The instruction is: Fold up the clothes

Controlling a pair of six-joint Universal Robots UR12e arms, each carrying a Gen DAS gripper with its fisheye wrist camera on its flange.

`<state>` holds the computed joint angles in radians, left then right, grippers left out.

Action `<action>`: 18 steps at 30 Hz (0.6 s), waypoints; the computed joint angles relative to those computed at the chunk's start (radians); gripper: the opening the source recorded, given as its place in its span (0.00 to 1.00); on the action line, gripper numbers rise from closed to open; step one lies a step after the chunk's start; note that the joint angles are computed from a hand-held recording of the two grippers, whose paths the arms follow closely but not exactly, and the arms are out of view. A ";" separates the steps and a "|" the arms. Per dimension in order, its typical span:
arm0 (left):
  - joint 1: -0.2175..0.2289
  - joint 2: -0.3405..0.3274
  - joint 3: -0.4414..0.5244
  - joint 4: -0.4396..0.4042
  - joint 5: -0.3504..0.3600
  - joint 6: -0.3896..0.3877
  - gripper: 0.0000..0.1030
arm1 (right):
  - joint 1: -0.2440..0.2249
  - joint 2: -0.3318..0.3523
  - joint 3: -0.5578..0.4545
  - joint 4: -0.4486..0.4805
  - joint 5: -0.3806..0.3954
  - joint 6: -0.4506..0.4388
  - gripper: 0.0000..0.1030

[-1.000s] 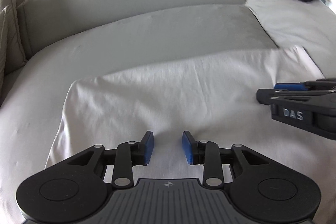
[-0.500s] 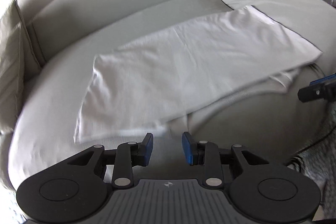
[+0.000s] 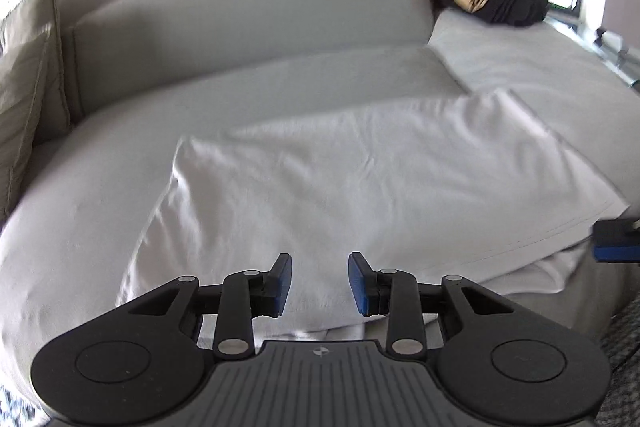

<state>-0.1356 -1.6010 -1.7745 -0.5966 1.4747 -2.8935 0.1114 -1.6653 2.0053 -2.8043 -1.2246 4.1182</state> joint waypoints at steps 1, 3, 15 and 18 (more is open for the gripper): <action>0.004 0.000 0.002 -0.021 -0.010 -0.014 0.31 | -0.005 0.001 0.009 -0.021 0.013 0.046 0.37; 0.008 0.002 0.001 -0.023 -0.021 -0.024 0.32 | -0.016 0.006 0.033 -0.081 0.038 0.171 0.40; 0.026 0.008 -0.008 -0.023 -0.057 -0.064 0.35 | 0.004 0.120 0.122 -0.547 -0.092 0.659 0.21; 0.034 0.008 -0.007 -0.029 -0.078 -0.077 0.35 | 0.025 0.111 0.115 -0.523 -0.190 0.603 0.23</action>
<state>-0.1019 -1.5932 -1.7817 -0.6254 1.3971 -2.9701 0.1364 -1.5543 2.1199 -3.3269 -1.4151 4.7213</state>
